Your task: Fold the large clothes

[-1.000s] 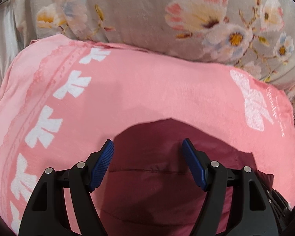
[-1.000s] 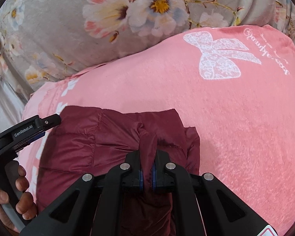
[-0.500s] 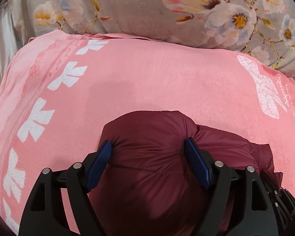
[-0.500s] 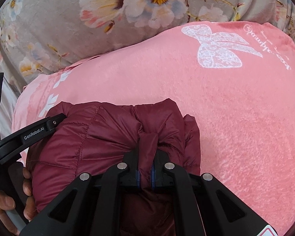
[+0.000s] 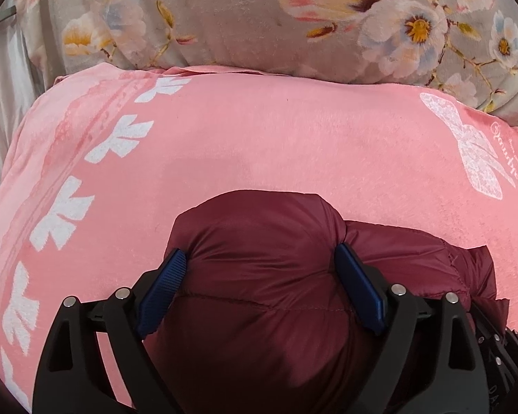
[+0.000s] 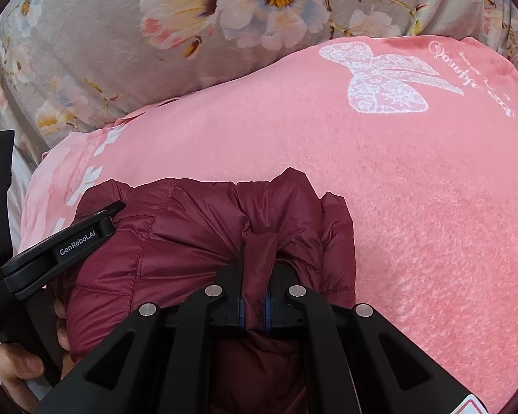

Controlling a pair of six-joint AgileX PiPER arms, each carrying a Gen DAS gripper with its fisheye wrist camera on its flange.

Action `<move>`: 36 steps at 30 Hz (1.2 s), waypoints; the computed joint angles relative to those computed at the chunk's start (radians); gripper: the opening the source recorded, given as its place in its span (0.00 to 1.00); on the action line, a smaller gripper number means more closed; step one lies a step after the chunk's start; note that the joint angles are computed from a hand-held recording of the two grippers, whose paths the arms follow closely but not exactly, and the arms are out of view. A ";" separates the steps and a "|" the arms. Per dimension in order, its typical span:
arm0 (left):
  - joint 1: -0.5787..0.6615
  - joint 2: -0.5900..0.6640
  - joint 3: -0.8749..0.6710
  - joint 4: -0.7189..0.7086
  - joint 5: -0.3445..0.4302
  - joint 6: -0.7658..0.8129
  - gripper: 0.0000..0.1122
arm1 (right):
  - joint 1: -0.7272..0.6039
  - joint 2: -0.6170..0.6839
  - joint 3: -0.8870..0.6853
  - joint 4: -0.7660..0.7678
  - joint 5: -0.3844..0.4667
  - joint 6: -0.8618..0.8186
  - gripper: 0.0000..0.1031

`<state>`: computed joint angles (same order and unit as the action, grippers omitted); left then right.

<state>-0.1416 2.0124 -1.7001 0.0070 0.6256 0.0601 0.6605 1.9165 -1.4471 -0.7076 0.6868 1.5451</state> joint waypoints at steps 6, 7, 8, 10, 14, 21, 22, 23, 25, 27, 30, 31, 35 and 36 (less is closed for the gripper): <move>-0.015 -0.008 0.035 0.056 -0.047 -0.047 0.78 | -0.002 -0.005 0.014 -0.008 -0.021 0.025 0.02; -0.017 -0.008 0.038 0.064 -0.051 -0.054 0.78 | -0.003 -0.007 0.019 -0.009 -0.028 0.031 0.02; -0.019 -0.007 0.040 0.071 -0.055 -0.061 0.78 | -0.008 -0.011 0.028 -0.009 -0.044 0.038 0.02; -0.022 -0.003 0.039 0.085 -0.060 -0.073 0.79 | -0.018 -0.020 0.049 -0.008 -0.075 0.047 0.02; -0.022 0.006 0.027 0.084 -0.049 -0.067 0.79 | -0.069 -0.064 0.116 0.071 -0.190 -0.006 0.02; 0.123 -0.090 0.021 -0.298 0.196 0.238 0.79 | 0.056 -0.326 0.172 0.146 0.073 -0.075 0.43; 0.163 -0.128 0.048 -0.362 0.244 0.294 0.79 | 0.087 -0.352 0.187 0.150 0.098 -0.077 0.48; 0.180 -0.156 0.077 -0.386 0.256 0.323 0.79 | 0.130 -0.385 0.213 0.159 0.105 -0.068 0.48; 0.217 -0.242 0.173 -0.404 0.268 0.390 0.79 | 0.197 -0.419 0.257 0.155 0.079 -0.020 0.48; 0.236 -0.319 0.272 -0.387 0.253 0.429 0.79 | 0.263 -0.421 0.274 0.134 0.069 0.044 0.49; 0.260 -0.383 0.369 -0.379 0.257 0.463 0.78 | 0.321 -0.359 0.242 0.122 0.105 0.083 0.49; 0.264 -0.403 0.403 -0.368 0.262 0.472 0.78 | 0.322 -0.344 0.237 0.128 0.103 0.091 0.47; 0.246 -0.443 0.494 -0.275 0.201 0.443 0.76 | 0.358 -0.384 0.301 -0.002 0.084 0.319 0.08; 0.254 -0.453 0.514 -0.274 0.188 0.447 0.76 | 0.368 -0.403 0.317 -0.033 0.085 0.361 0.05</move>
